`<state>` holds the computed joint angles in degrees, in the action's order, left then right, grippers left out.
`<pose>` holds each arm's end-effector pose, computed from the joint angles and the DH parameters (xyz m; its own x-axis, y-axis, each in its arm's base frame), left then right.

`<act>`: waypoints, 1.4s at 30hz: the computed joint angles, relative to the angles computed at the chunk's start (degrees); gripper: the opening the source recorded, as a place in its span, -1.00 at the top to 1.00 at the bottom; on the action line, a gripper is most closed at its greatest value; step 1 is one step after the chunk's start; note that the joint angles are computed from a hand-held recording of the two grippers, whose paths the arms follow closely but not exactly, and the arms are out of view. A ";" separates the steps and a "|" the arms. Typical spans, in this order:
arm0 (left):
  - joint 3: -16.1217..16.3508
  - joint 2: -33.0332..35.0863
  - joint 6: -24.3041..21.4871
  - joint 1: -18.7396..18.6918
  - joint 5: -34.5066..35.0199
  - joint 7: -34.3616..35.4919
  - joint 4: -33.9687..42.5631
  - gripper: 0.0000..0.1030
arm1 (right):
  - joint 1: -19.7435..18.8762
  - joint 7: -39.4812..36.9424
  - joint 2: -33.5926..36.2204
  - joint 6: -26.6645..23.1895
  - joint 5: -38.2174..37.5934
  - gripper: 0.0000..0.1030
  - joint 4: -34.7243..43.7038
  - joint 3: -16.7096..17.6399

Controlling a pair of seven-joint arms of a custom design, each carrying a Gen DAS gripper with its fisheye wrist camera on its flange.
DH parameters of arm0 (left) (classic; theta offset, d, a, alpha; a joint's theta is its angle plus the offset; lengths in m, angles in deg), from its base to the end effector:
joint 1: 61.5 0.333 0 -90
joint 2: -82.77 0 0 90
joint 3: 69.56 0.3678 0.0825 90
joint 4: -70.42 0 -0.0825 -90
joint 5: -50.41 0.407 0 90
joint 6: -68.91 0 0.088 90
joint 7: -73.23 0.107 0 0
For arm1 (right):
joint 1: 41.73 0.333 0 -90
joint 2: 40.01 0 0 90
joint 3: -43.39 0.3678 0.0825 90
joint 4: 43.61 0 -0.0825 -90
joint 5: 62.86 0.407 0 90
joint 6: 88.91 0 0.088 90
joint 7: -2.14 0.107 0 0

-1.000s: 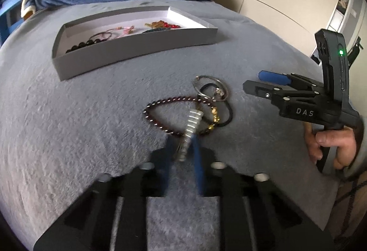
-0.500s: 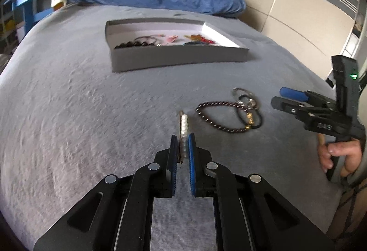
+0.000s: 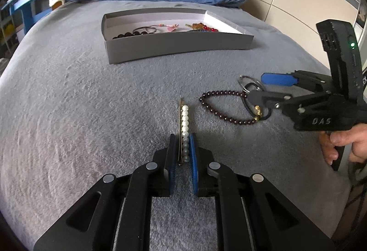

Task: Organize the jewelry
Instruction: 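Grasp the pearl bar pendant with the left tool and lift it, then close the right tool on the large silver hoop while the left holds the pearl pendant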

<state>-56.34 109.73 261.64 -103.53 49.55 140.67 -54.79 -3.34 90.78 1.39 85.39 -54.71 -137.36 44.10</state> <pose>0.5566 -0.3164 0.2853 -0.2127 -0.9635 0.1626 -0.7634 0.0600 -0.6431 0.6181 0.4855 0.2959 0.5594 -0.8236 -0.0933 -0.6765 -0.3887 -0.6255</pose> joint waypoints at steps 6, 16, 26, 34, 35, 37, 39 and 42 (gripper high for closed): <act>0.86 0.15 0.48 -1.02 -0.43 0.34 -0.07 0.74 | -4.32 -2.44 0.11 1.53 2.36 0.05 -0.80 5.00; -3.53 -0.48 4.40 2.93 -2.70 2.86 -1.57 0.80 | -6.74 -5.52 -3.08 12.63 7.07 0.05 -7.70 8.37; 0.74 -0.08 0.08 -2.22 -7.27 6.40 -0.14 0.71 | -7.16 -3.59 -6.03 16.20 11.38 0.05 -13.41 6.53; -1.54 -0.41 0.89 1.01 -2.49 2.75 -0.51 0.80 | -6.93 -3.03 -6.19 15.20 11.60 0.05 -13.69 5.95; -2.56 -0.59 1.45 2.13 -2.04 2.46 -0.73 0.80 | -6.76 -3.07 -6.17 15.05 11.54 0.05 -13.63 5.77; -3.66 -0.82 2.21 3.31 -1.59 2.45 -0.95 0.80 | -6.78 -3.00 -6.14 15.08 11.52 0.05 -13.63 5.82; -4.65 -1.16 3.31 4.28 -1.12 2.99 -1.30 0.80 | -6.81 -2.79 -6.09 14.83 11.62 0.05 -13.50 5.89; -3.89 -1.48 3.38 3.28 -1.95 5.21 -1.23 0.80 | -7.08 -2.70 -6.08 14.64 11.50 0.05 -13.54 6.24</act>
<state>-60.23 108.25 265.02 -100.25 47.60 145.89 -56.03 -10.42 88.08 -4.70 100.02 -43.20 -150.90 50.34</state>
